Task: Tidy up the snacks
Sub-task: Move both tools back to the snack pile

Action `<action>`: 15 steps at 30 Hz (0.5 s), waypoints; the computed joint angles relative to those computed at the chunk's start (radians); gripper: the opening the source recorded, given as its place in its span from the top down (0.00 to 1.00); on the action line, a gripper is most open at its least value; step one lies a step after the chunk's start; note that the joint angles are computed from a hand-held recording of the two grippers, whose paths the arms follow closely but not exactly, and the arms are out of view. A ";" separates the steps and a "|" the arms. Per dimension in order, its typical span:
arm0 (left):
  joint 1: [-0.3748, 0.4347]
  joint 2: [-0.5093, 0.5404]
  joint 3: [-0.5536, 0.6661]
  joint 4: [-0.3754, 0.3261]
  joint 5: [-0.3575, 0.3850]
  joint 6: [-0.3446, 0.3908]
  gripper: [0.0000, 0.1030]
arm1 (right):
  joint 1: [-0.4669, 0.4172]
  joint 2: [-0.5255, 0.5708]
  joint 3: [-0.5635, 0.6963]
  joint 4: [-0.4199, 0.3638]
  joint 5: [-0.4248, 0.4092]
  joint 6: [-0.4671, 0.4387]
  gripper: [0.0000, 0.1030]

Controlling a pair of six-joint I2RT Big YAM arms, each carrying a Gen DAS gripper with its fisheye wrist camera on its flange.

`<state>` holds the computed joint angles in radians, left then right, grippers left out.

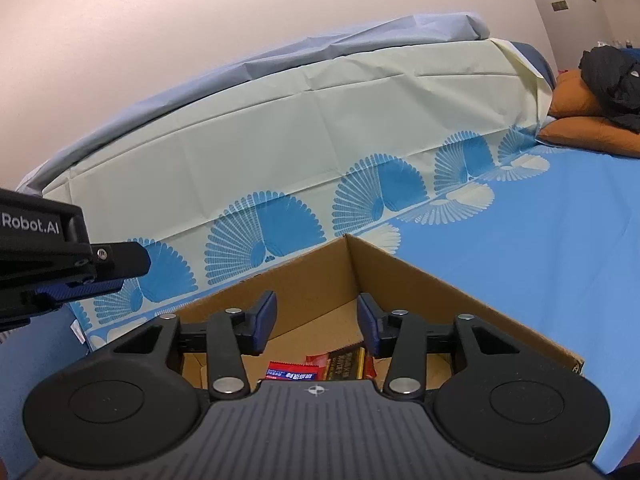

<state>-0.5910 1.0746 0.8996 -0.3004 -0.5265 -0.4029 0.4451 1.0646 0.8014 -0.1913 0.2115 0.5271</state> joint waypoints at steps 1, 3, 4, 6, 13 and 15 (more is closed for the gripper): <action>-0.003 -0.009 -0.011 0.011 -0.007 0.007 0.72 | 0.001 0.000 -0.001 0.000 0.001 -0.004 0.54; -0.010 -0.030 -0.037 0.032 -0.022 0.020 0.71 | 0.004 -0.001 -0.004 0.001 0.002 -0.013 0.54; -0.014 -0.042 -0.052 0.044 -0.033 0.029 0.71 | 0.006 -0.001 -0.004 0.000 0.002 -0.018 0.53; -0.023 -0.074 -0.089 0.068 -0.048 0.044 0.64 | 0.012 -0.003 -0.007 0.000 0.006 -0.031 0.53; 0.007 -0.232 -0.207 0.009 0.012 0.016 0.61 | 0.046 -0.005 -0.006 -0.016 0.008 -0.086 0.49; 0.032 -0.294 -0.251 -0.009 0.040 0.006 0.58 | 0.059 -0.011 -0.005 -0.027 0.009 -0.098 0.49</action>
